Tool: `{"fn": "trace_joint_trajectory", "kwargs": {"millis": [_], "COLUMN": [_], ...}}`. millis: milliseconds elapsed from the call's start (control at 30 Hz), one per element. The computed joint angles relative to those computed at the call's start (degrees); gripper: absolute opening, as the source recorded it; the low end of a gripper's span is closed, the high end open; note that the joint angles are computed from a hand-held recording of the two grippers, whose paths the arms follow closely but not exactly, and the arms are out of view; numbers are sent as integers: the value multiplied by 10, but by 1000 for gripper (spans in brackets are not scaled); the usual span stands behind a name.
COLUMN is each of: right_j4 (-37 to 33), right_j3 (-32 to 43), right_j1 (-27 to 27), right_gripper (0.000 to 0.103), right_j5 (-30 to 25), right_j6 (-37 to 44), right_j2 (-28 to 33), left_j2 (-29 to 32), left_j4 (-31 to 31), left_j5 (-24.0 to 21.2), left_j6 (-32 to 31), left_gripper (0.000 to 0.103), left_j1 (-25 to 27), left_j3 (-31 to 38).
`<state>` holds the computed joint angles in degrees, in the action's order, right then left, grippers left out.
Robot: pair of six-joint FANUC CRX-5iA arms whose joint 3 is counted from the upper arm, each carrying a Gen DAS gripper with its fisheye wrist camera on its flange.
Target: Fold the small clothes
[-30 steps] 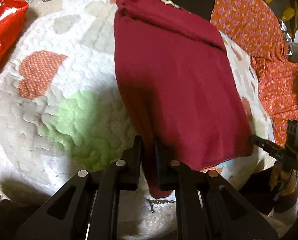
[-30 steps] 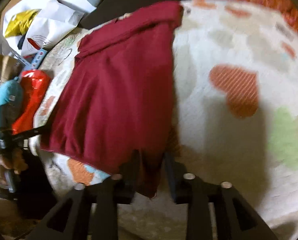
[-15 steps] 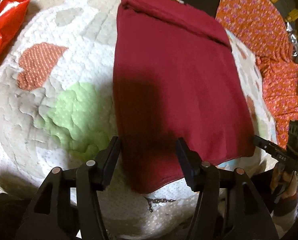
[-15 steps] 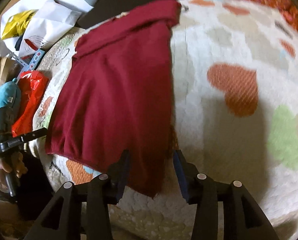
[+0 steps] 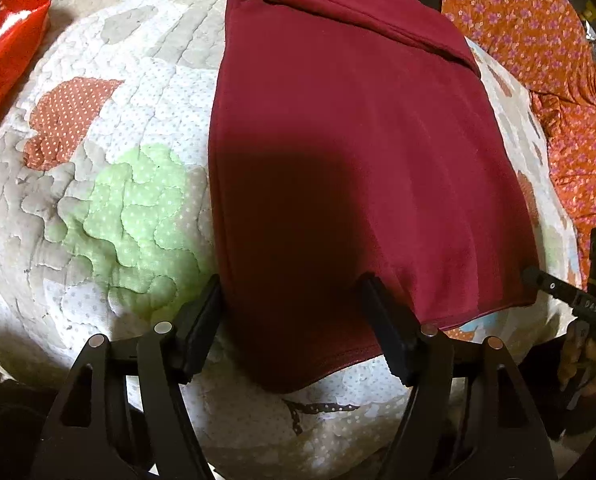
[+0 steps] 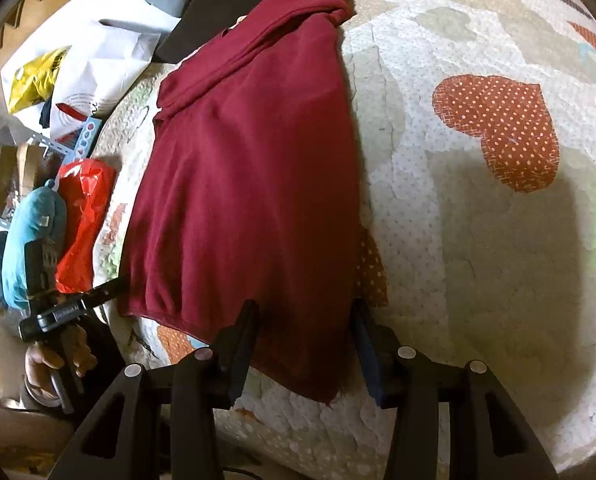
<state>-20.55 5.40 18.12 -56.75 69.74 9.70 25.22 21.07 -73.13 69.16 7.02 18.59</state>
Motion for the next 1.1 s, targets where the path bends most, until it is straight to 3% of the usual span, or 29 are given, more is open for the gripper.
{"fn": "trace_joint_trajectory", "kwargs": {"millis": [367,467,533,600,667,900,1100], "right_j4": [-59,-78,-146,-174,-200,-260,-254], "right_j3": [-6,11,25,32,44,134,246], "right_j1": [-25,-33,-57,-63,-70,-95,-106], "right_gripper": [45,33,13,13,13,12,12], "right_j5": [16,-10,-28,-25,-24,-2,24], "right_j6": [17,41,73,97,125,198,205], "right_j2": [-4,5,14,15,14,39,109], "left_j2": [3,3,4,8,17,59,156], "left_j4": [-1,25,45,56,69,153,172], "left_j5": [5,-2,-8,-16,-33,-68,-78], "left_j6": [-2,-9,-17,-18,-14,-34,7], "left_gripper": [75,74,65,32,9,9,8], "left_j1": [-6,2,7,11,17,31,12], "left_j3": [1,-8,-13,-13,-1,76,246]}}
